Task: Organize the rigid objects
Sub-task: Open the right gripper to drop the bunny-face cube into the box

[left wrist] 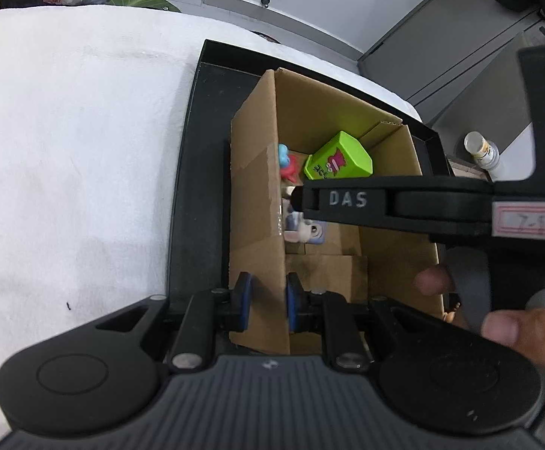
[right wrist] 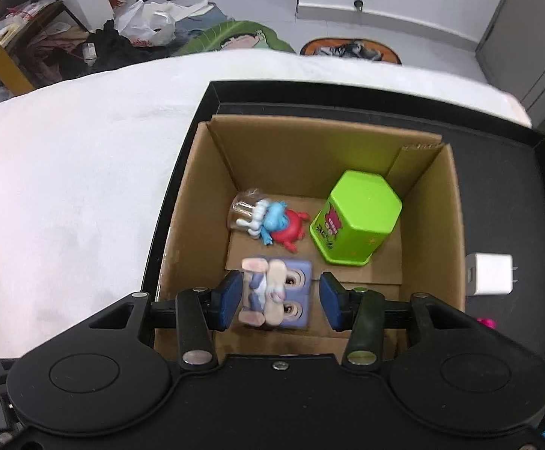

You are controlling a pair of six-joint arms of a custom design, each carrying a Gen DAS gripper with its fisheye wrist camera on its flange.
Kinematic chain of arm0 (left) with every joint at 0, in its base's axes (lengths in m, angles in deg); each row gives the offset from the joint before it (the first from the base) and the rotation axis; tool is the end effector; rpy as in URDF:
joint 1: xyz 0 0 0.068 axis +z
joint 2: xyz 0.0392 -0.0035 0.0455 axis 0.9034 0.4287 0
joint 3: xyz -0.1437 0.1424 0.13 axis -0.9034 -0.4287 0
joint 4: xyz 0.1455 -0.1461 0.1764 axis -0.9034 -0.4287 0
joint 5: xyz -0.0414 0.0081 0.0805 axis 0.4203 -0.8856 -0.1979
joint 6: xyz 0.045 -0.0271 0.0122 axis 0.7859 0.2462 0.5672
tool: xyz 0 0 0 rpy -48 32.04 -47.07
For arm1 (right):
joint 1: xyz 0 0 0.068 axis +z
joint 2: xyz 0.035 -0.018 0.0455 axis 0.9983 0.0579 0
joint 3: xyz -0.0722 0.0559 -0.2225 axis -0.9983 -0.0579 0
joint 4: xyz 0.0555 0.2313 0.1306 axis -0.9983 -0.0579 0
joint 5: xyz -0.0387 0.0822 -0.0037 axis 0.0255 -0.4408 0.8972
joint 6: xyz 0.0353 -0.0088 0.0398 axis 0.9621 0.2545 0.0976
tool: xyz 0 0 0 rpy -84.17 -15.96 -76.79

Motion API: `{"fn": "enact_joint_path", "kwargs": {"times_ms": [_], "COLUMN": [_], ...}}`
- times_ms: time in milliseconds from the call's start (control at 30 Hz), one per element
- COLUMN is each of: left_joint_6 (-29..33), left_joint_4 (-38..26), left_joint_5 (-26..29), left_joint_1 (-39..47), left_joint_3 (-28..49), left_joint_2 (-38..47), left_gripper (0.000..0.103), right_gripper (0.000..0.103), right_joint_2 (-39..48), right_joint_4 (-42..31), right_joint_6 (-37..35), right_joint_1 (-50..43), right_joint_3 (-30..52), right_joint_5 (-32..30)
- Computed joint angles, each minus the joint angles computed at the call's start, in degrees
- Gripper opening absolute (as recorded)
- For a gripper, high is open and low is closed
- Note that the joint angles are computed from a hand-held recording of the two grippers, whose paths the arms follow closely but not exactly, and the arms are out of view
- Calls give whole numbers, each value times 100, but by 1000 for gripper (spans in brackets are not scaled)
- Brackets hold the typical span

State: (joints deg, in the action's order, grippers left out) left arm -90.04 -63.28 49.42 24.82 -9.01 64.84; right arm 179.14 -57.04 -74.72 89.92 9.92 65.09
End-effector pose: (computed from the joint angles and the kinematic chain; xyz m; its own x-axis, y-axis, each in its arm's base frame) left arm 0.2613 -0.2134 0.1100 -0.8283 -0.4733 -0.2998 -0.3234 0.8408 -0.4341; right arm 0.3566 0.0277 0.1474 -0.8000 -0.4807 -0.3591 -0.5294 0.8471 0.0455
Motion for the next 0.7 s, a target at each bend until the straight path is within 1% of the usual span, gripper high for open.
{"fn": "enact_joint_path", "kwargs": {"times_ms": [233,533,700], "left_joint_6": [-2,-20,-56], "left_joint_4": [-116,-394,-506], "left_joint_5": [-31,-146,-216], "left_joint_1": [-14,-105,-141], "left_joint_3": [74,314,394], "left_joint_2": [14,107,113], "left_gripper": [17,16,16], "right_gripper": [46,47,50], "right_joint_2": [-349,-582,-613], "right_joint_4": [-181,-546,-689], "right_joint_6": [-323,-664,-844], "right_joint_1": [-198,-623,-983], "right_joint_3": [7,287,496], "right_joint_5": [-141,-419,-590]}}
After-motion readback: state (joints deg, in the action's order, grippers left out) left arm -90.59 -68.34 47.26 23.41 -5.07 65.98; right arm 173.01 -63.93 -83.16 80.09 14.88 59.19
